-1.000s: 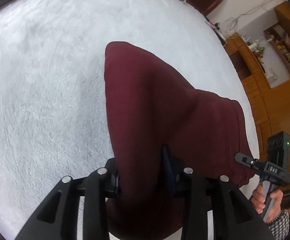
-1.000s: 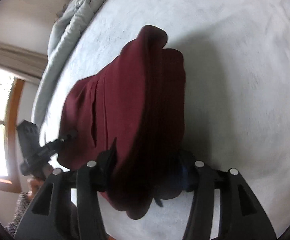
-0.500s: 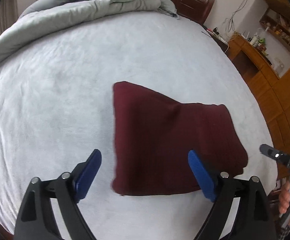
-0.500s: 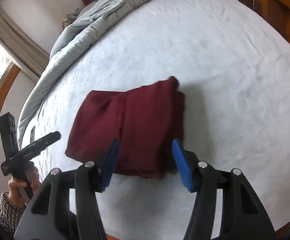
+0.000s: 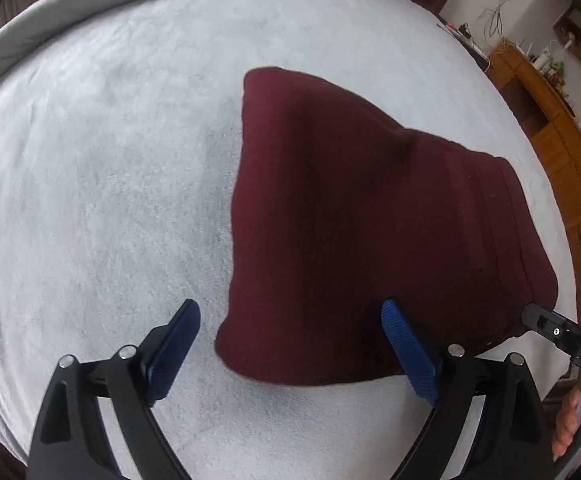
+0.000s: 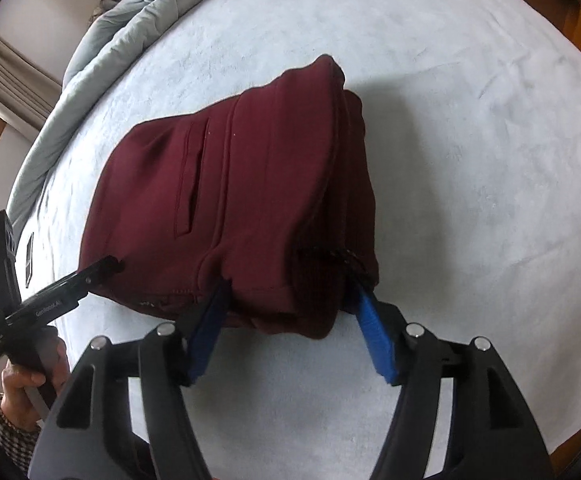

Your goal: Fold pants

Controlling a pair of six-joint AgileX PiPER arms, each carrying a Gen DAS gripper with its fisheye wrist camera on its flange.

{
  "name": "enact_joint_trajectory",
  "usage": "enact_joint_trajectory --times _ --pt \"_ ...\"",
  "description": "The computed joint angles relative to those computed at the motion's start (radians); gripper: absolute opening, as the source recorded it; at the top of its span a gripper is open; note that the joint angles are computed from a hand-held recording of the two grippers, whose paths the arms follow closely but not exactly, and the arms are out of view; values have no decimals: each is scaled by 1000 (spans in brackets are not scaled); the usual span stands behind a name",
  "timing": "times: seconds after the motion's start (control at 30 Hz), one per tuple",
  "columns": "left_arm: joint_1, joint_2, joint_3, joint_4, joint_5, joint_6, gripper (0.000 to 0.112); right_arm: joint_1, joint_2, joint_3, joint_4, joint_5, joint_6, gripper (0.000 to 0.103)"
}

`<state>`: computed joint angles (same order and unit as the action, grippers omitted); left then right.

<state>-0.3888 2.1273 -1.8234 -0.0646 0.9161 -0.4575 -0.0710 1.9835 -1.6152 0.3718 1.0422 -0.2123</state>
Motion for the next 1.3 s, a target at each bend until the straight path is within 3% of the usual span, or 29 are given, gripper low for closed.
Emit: enact_joint_trajectory --times 0.1,0.13,0.17,0.37,0.87,1.3 --pt "-24 -45 13 88 15 -50 92 28 -51 3 -90 0 60 79" --pt "-34 -60 17 118 23 -62 95 40 -75 12 -113 -5 74 90" --pt "-43 -72 21 144 29 -72 99 47 -93 19 -125 -7 79 91" --pt "-80 -157 60 208 70 -121 99 105 -157 39 -210 18 155 96" --pt "-165 -281 43 290 187 -173 99 161 -259 39 -277 113 286 99" --pt "-212 -307 -16 339 259 -183 99 190 -310 31 -266 148 306 99"
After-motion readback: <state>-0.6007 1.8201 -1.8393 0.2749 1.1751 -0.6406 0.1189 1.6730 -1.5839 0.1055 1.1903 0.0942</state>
